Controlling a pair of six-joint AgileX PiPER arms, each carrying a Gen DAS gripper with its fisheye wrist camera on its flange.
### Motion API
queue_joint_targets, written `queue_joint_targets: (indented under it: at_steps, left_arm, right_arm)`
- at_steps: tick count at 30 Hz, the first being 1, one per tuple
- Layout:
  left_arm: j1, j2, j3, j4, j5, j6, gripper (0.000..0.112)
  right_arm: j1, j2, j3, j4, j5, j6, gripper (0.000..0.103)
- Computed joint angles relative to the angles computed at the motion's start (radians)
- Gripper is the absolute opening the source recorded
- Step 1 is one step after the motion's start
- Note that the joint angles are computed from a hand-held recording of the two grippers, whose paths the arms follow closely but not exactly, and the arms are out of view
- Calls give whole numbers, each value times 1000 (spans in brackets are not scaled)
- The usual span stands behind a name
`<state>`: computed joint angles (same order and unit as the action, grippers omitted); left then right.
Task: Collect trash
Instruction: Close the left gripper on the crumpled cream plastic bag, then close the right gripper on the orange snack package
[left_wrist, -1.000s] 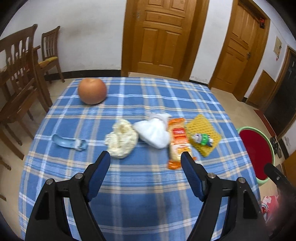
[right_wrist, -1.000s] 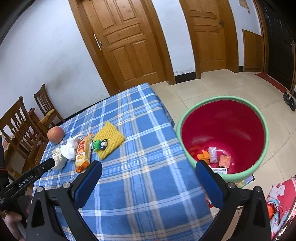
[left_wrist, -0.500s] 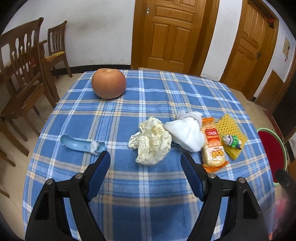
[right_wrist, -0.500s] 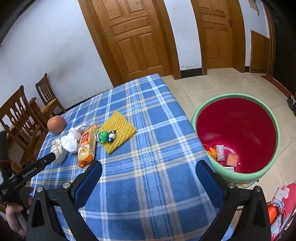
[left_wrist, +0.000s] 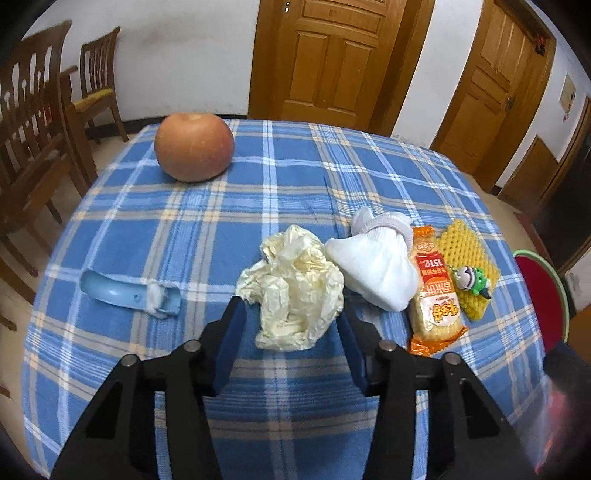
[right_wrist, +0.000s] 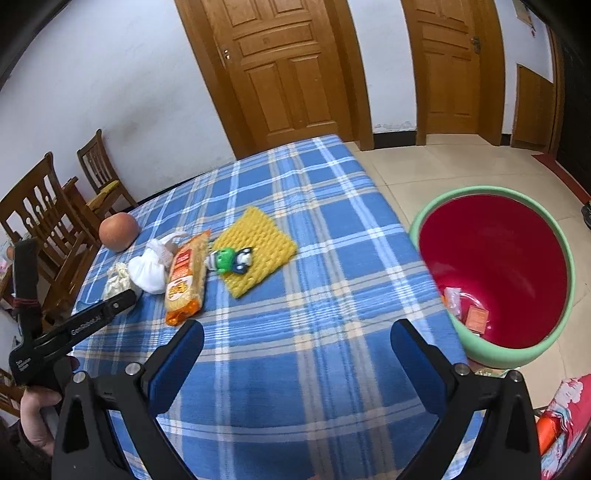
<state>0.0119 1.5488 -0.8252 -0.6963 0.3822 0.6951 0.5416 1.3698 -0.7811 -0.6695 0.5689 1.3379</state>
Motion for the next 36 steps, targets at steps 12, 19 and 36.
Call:
queue_joint_targets:
  at_steps: [12,19,36]
  left_arm:
    - [76,-97,74,-224,57,236,30]
    - [137,-141,95,-307,89,338,30]
    - [210,-111,115,-488,204,574,30]
  right_arm:
    - [24,109,-76,85,-101,-96,89]
    - [26,201,-153,170,-146,-167,78]
    - [63,395,-346,147,-44,-121,60]
